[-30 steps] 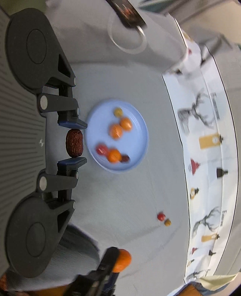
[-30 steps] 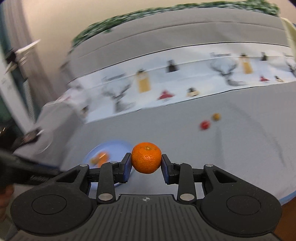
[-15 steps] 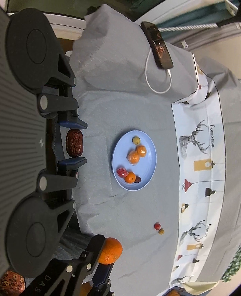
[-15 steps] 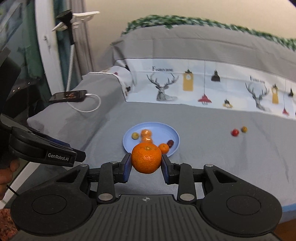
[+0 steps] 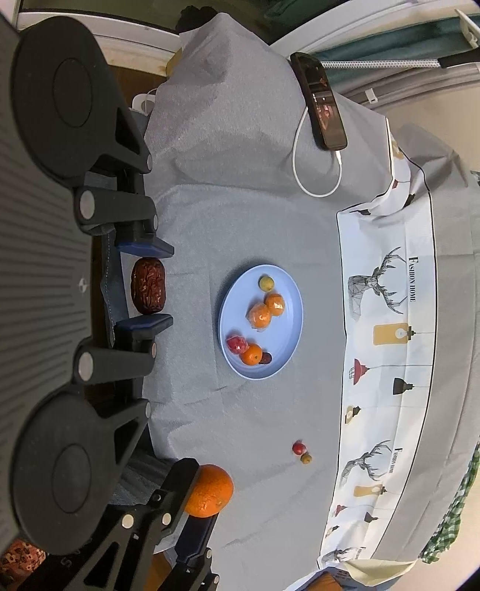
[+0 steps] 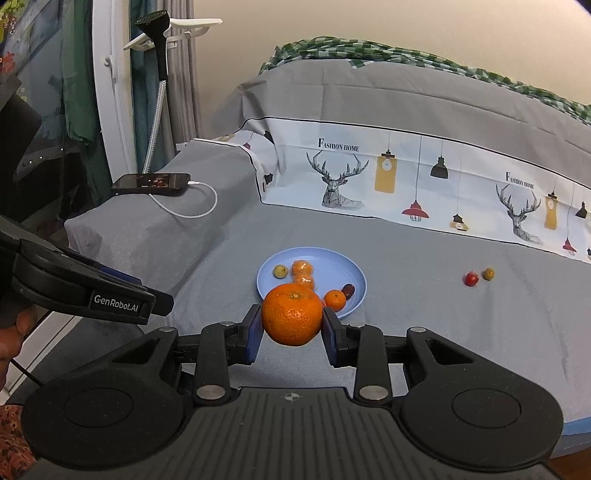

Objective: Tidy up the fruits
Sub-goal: 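Carry the date and orange to the blue plate and open both tools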

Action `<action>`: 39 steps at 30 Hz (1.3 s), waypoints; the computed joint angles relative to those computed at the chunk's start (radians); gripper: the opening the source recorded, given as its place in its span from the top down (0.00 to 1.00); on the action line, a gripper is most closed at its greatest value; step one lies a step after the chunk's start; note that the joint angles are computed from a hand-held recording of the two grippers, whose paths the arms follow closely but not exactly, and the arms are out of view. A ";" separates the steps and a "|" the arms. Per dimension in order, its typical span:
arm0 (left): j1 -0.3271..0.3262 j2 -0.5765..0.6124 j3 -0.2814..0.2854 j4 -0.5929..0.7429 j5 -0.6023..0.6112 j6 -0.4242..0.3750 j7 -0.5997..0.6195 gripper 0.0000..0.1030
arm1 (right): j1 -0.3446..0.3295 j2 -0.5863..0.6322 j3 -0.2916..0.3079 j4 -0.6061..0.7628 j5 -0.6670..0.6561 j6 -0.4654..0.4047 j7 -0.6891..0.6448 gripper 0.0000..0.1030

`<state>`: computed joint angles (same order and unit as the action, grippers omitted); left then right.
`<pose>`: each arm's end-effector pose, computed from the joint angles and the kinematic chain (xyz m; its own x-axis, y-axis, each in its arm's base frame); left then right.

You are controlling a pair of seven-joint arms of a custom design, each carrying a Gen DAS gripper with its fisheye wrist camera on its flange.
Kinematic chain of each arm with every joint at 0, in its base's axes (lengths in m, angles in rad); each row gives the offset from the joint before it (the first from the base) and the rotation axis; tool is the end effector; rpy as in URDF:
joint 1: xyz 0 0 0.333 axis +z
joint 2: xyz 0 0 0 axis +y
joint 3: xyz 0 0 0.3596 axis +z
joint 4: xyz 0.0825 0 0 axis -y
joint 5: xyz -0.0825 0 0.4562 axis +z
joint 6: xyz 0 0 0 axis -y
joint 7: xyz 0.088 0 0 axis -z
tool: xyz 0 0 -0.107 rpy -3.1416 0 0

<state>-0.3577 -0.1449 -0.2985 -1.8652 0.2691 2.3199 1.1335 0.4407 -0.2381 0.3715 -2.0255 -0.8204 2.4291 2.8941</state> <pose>0.4932 -0.3895 0.6723 -0.3287 -0.9430 -0.0517 -0.7405 0.2913 -0.6056 0.3984 0.4471 0.6422 0.0346 -0.9938 -0.1057 -0.5707 0.0672 -0.8184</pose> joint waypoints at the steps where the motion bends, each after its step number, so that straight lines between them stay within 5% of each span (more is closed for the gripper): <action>1: 0.000 0.001 0.001 0.000 -0.003 0.002 0.003 0.65 | 0.000 0.002 -0.001 0.002 0.002 0.000 -0.003 0.66; 23: 0.003 0.121 0.011 0.096 -0.045 -0.064 0.048 0.65 | 0.016 0.067 -0.052 0.028 0.106 0.012 -0.075 0.66; 39: -0.016 0.386 0.035 0.395 0.023 -0.152 0.043 0.65 | 0.025 0.206 -0.150 0.116 0.227 0.054 -0.169 0.66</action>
